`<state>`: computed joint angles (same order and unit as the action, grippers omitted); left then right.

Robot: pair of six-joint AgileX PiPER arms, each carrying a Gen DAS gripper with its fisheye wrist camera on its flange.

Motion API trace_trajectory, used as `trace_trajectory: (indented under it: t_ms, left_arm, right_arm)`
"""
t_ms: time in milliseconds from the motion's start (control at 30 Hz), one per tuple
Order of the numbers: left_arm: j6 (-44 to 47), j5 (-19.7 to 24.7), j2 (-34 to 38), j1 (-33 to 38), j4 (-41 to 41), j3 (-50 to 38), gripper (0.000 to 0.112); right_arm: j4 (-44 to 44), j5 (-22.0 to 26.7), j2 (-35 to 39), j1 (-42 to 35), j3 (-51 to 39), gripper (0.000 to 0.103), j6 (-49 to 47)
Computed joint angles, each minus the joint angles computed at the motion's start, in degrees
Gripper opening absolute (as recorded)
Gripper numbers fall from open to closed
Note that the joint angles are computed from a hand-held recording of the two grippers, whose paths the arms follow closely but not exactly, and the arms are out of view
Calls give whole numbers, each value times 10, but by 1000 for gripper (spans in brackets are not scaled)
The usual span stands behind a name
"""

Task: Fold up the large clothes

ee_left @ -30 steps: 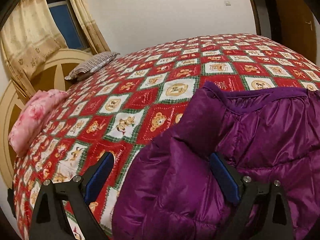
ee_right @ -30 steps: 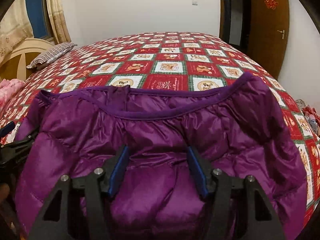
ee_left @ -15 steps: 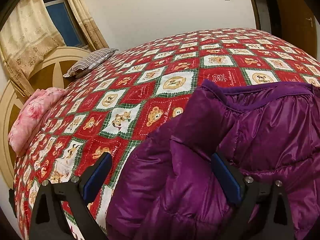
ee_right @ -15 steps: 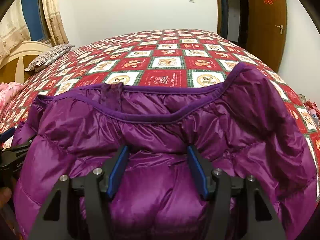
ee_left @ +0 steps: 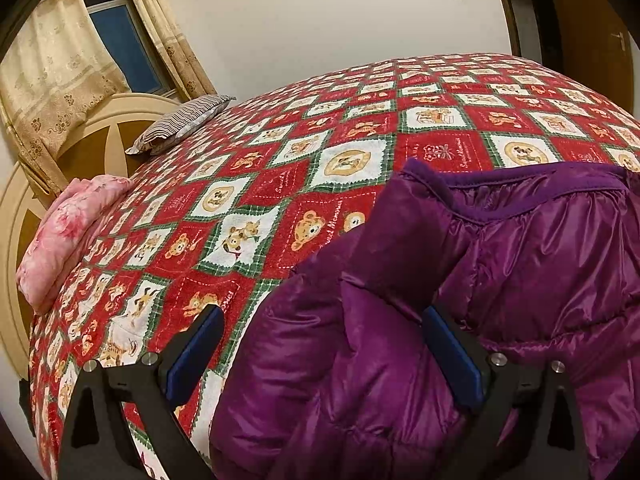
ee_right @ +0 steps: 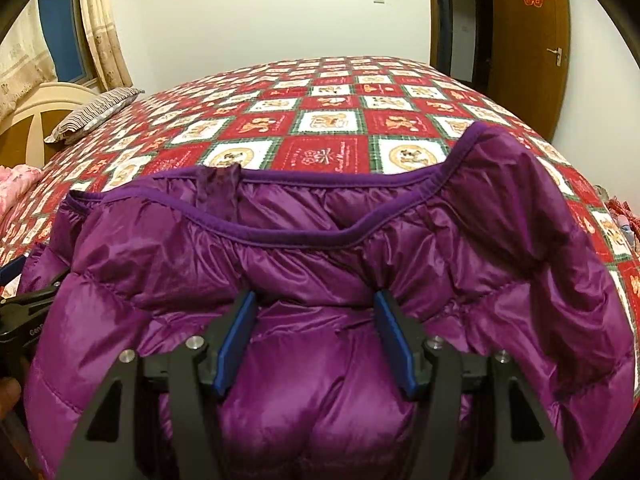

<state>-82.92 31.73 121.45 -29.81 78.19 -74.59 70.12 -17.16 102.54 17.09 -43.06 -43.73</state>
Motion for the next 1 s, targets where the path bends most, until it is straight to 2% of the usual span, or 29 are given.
trace_trajectory:
  t_ms: [233, 333, 400, 433, 500, 533, 633, 733, 833, 1000]
  left_arm:
    - [9, 5, 3, -2, -8, -6, 100]
    - [91, 27, -9, -3, -96, -27, 100]
    - [61, -1, -50, -3, -90, 1, 100]
    - [15, -17, -76, -9, -55, 24, 100]
    - [-22, -40, -103, -28, -16, 45, 100]
    - [-21, -48, -105, -38, -8, 47, 100]
    - [-11, -32, -78, -75, 7, 31, 100]
    - [49, -12, -21, -98, -30, -5, 100]
    - [8, -14, -9, -100, 0, -3, 100]
    - [9, -32, -8, -91, -12, -1, 101]
  right_arm:
    - [8, 0, -1, 1, -1, 64, -9]
    - [27, 4, -6, 0, 0, 64, -30]
    - [16, 9, -43, 3, 24, 63, -18]
    - [-16, -14, -69, 14, 45, 63, 21]
    - [-13, -77, -111, 38, 80, 63, 31]
    - [-13, -83, -130, 28, 93, 63, 34]
    - [0, -53, -129, -34, 101, 63, 28]
    - [-72, -18, -99, -95, 111, 58, 102]
    - [-91, -20, -84, -96, 108, 58, 115]
    - [-120, -12, -72, -107, 102, 59, 140]
